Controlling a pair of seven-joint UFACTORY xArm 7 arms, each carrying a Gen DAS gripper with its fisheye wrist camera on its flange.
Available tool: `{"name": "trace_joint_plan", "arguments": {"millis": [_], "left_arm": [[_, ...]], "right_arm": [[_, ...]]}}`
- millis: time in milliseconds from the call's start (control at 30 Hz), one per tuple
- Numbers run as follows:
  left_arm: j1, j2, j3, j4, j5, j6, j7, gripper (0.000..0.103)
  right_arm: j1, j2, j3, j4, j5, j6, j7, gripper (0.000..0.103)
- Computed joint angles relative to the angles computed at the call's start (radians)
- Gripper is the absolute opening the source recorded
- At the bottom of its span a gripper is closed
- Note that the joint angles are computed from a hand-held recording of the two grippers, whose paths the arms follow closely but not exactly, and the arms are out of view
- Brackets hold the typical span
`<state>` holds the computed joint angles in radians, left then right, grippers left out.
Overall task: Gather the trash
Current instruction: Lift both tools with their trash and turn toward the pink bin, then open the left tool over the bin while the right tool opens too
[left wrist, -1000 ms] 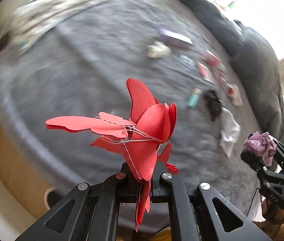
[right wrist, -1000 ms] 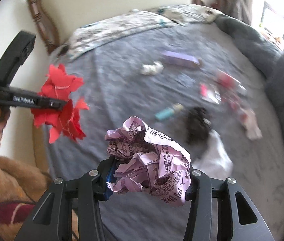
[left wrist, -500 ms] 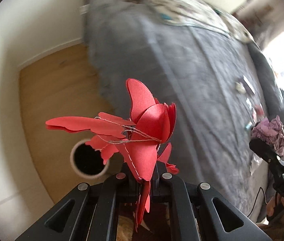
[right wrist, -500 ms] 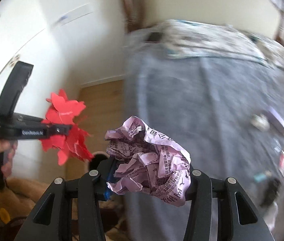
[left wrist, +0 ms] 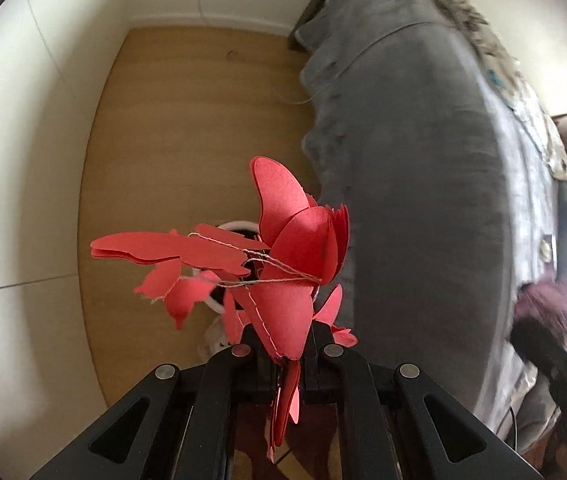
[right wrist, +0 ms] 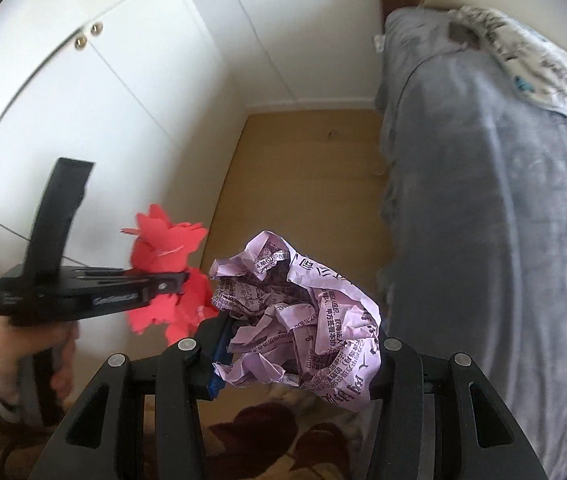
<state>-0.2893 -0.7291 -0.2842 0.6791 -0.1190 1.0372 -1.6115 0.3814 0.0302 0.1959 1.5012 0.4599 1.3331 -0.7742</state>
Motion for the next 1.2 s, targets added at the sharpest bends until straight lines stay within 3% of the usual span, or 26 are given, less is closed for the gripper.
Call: {"name": "trace_joint_plan", "arguments": {"millis": [233, 433, 600, 667, 733, 800, 900, 967, 1200], "left_arm": [[-0.033, 0.130, 0.016, -0.169, -0.059, -0.280, 0.011, 0.006], [-0.044, 0.239, 0.047, -0.190, -0.045, -0.394, 0.045, 0.006], [-0.049, 0.284, 0.062, -0.190, -0.036, -0.406, 0.077, 0.007], [-0.057, 0.306, 0.071, -0.192, -0.049, -0.420, 0.093, 0.015], [-0.052, 0.321, 0.063, -0.193, -0.039, -0.436, 0.085, 0.031], [-0.041, 0.328, 0.049, -0.185, -0.010, -0.419, 0.065, 0.066], [-0.030, 0.325, 0.031, -0.187, 0.024, -0.422, 0.018, 0.083], [-0.037, 0.318, 0.034, -0.194, 0.019, -0.415, -0.001, 0.092], [-0.065, 0.283, 0.047, -0.219, 0.004, -0.356, 0.015, 0.092]], "right_arm": [[0.025, 0.020, 0.015, -0.097, -0.076, -0.095, 0.058, 0.047], [0.026, 0.055, 0.015, -0.130, -0.121, -0.155, 0.098, 0.047], [0.024, 0.069, 0.018, -0.140, -0.109, -0.174, 0.120, 0.047], [0.020, 0.055, 0.017, -0.158, -0.101, -0.177, 0.118, 0.047], [0.015, 0.073, 0.013, -0.141, -0.102, -0.169, 0.121, 0.047], [0.010, 0.075, 0.012, -0.142, -0.097, -0.165, 0.125, 0.047], [0.006, 0.077, 0.012, -0.139, -0.091, -0.157, 0.122, 0.047], [0.006, 0.083, 0.014, -0.136, -0.089, -0.154, 0.119, 0.047], [0.012, 0.128, 0.026, -0.123, -0.079, -0.158, 0.105, 0.047]]}}
